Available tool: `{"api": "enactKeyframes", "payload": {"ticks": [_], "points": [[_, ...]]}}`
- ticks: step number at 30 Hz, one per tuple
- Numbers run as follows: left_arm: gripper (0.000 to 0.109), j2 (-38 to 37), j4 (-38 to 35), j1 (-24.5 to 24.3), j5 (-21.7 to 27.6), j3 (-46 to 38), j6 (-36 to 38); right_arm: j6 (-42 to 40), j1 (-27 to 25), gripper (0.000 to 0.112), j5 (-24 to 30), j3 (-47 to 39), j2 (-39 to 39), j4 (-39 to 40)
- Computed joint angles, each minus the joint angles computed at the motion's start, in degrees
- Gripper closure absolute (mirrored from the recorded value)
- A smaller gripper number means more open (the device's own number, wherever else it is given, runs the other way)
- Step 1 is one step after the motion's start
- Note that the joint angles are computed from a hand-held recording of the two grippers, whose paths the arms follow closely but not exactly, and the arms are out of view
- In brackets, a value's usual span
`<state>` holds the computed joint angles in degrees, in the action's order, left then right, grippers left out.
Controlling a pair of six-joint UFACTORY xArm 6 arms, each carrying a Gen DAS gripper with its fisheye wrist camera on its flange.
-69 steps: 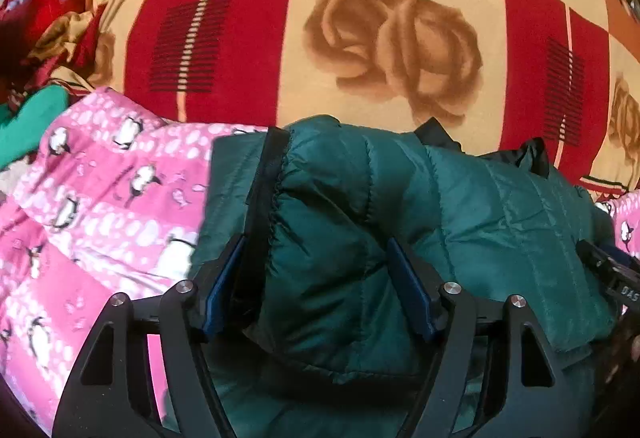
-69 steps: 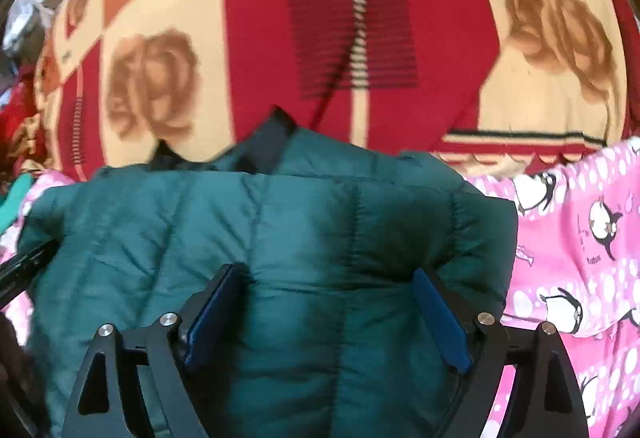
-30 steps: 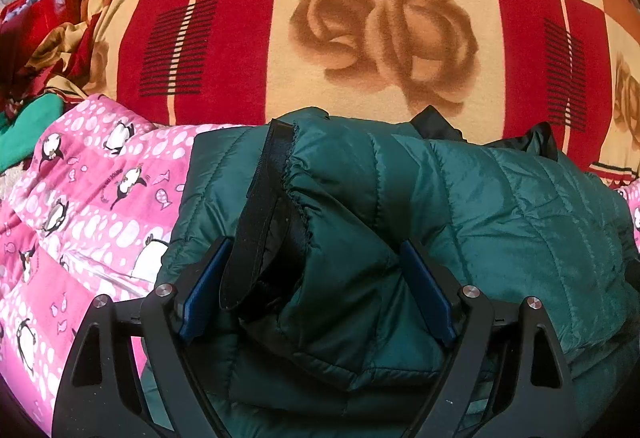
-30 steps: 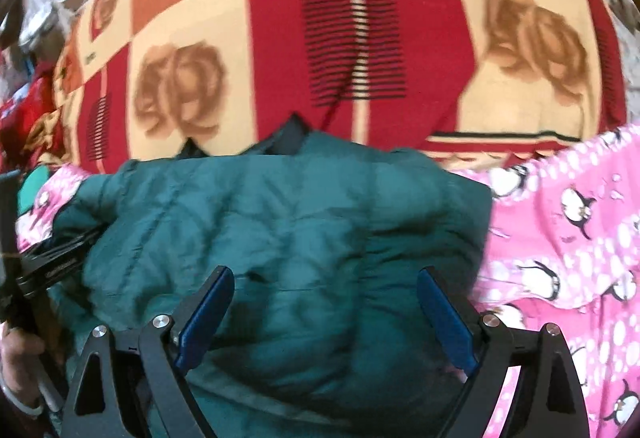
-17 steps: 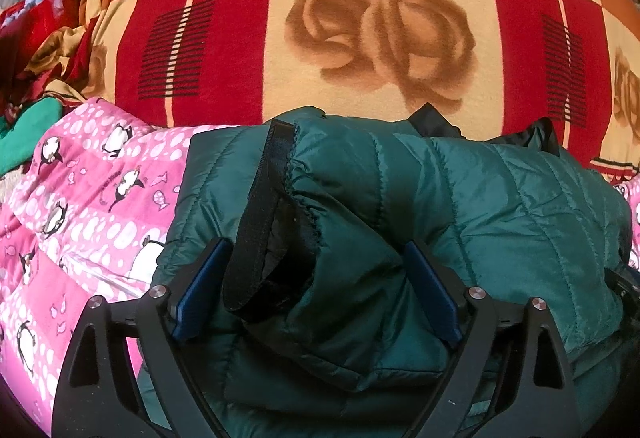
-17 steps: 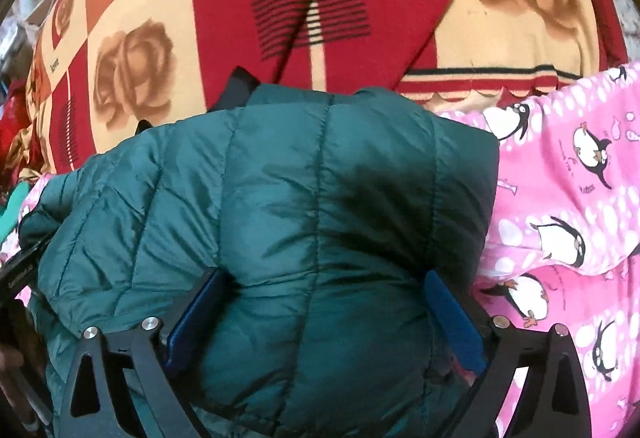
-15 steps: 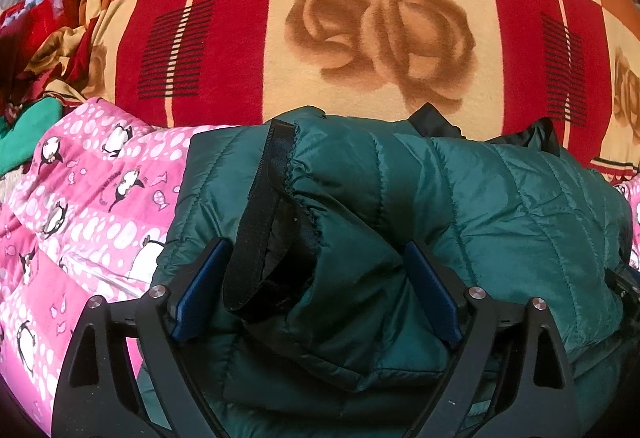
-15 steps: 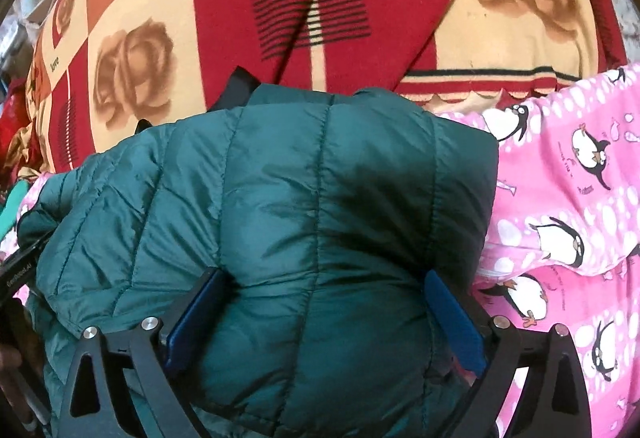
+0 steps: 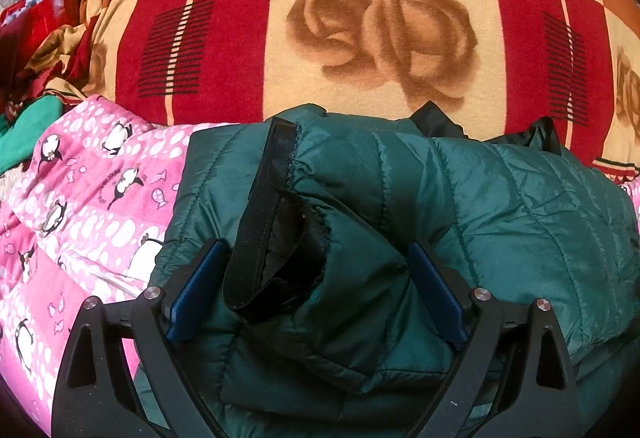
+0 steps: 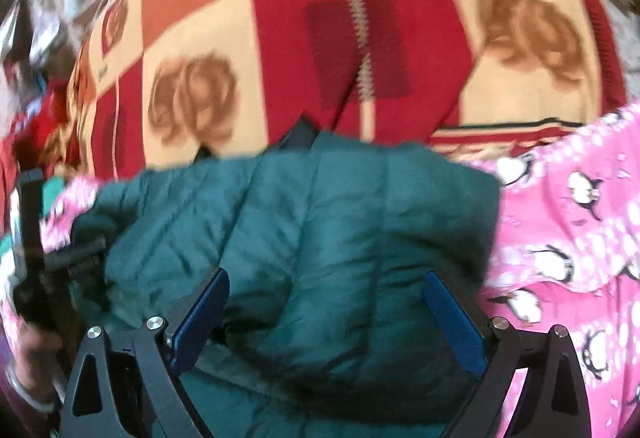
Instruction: Fold large clothes
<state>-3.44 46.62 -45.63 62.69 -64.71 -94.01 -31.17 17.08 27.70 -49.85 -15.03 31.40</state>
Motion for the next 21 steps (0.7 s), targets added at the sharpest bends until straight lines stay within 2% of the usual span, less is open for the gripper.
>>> {"api": "enactKeyframes", "payload": {"ticks": [2, 5, 8, 12, 16, 21], "points": [[0.016, -0.13, 0.11, -0.04, -0.26, 0.15, -0.16, 3.97, 0.61, 0.014, 1.01, -1.01, 2.45, -5.84], [0.016, -1.38, -0.55, -0.07, -1.18, 0.94, 0.66, 4.99, 0.34, 0.015, 2.78, -2.43, 3.92, -6.81], [0.016, -4.45, -3.67, -0.79, -0.5, 1.97, 2.79, 4.92, -0.31, 0.015, 4.62, -2.41, 1.47, -6.46], [0.016, -9.56, -4.6, -3.98, 2.56, 4.42, 2.19, 5.01, -2.42, 0.015, 7.83, -0.75, -4.19, -4.84], [0.016, -13.98, -5.03, -8.42, 6.89, 6.6, 0.79, 4.36, -5.67, 0.015, 15.52, 0.47, -9.31, -2.63], [0.016, -17.47, -6.1, -15.18, 13.12, 8.49, -2.27, 4.16, -7.41, 0.015, 18.78, 4.91, -16.11, -4.91]]}}
